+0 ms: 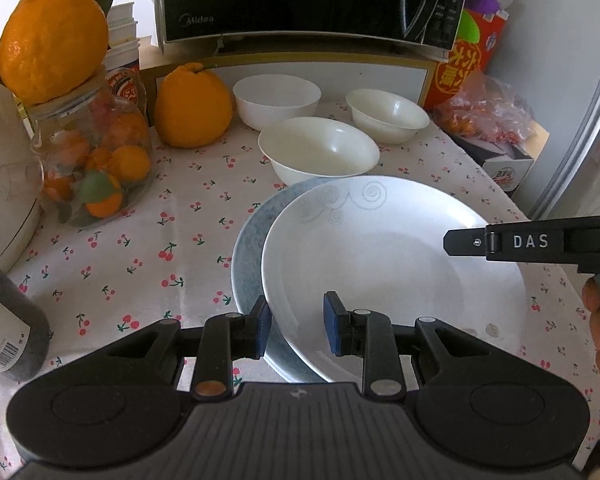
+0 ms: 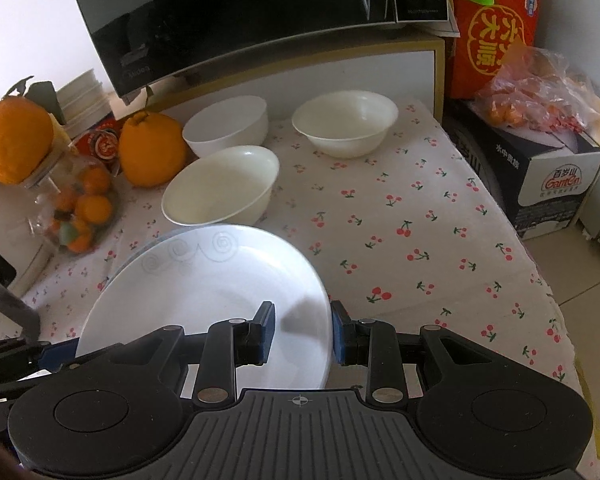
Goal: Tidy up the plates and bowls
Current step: 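Lower the white plate onto the stacked blue plates with both grippers, then open both grippers and release the white plate rim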
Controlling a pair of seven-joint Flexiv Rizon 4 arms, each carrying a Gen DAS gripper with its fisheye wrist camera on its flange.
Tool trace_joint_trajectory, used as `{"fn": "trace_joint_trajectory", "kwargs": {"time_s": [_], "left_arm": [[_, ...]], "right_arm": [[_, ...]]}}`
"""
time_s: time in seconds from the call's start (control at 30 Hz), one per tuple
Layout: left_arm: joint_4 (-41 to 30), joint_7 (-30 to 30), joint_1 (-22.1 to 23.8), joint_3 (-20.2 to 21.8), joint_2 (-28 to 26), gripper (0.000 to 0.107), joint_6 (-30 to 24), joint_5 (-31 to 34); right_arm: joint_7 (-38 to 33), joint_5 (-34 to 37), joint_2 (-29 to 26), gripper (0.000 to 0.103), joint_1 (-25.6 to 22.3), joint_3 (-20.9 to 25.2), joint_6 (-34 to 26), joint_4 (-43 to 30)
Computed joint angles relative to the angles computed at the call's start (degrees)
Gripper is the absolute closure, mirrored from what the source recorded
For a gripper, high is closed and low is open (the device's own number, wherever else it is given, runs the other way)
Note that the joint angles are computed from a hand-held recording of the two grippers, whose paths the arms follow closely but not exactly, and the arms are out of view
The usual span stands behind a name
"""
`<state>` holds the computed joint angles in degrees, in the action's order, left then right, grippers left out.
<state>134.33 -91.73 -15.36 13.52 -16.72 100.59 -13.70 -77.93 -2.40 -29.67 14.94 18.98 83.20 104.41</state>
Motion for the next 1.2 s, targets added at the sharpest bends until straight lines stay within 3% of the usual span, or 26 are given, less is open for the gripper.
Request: {"fn": "trace_joint_trajectory", "kwargs": {"time_s": [0.4, 0.63, 0.8, 1.0, 1.2], "left_arm": [[-0.2, -0.5, 0.0, -0.2, -1.0, 0.082, 1.1, -0.6], [-1.8, 0.7, -10.0, 8.9, -3.4, 0.082, 0.5, -3.4], [-3.0, 0.3, -16.4, 15.0, -4.9, 0.083, -1.0, -4.9], [-4.5, -1.8, -24.0, 23.3, -6.7, 0.084, -3.1, -3.7], [-4.5, -3.1, -22.4, 22.5, -6.0, 0.081, -3.0, -1.1]], "right_arm": [[1.2, -4.9, 0.9, 0.074, 3.7, -4.9, 3.8, 2.8], [3.1, -9.2, 1.3, 0.074, 6.4, -8.8, 6.2, 4.7], [5.4, -14.0, 2.1, 0.072, 12.1, -16.2, 9.3, 7.3], [6.6, -15.8, 2.2, 0.071, 11.3, -15.4, 8.1, 7.2], [7.5, -18.1, 2.6, 0.068, 12.3, -16.6, 7.4, 7.7]]}}
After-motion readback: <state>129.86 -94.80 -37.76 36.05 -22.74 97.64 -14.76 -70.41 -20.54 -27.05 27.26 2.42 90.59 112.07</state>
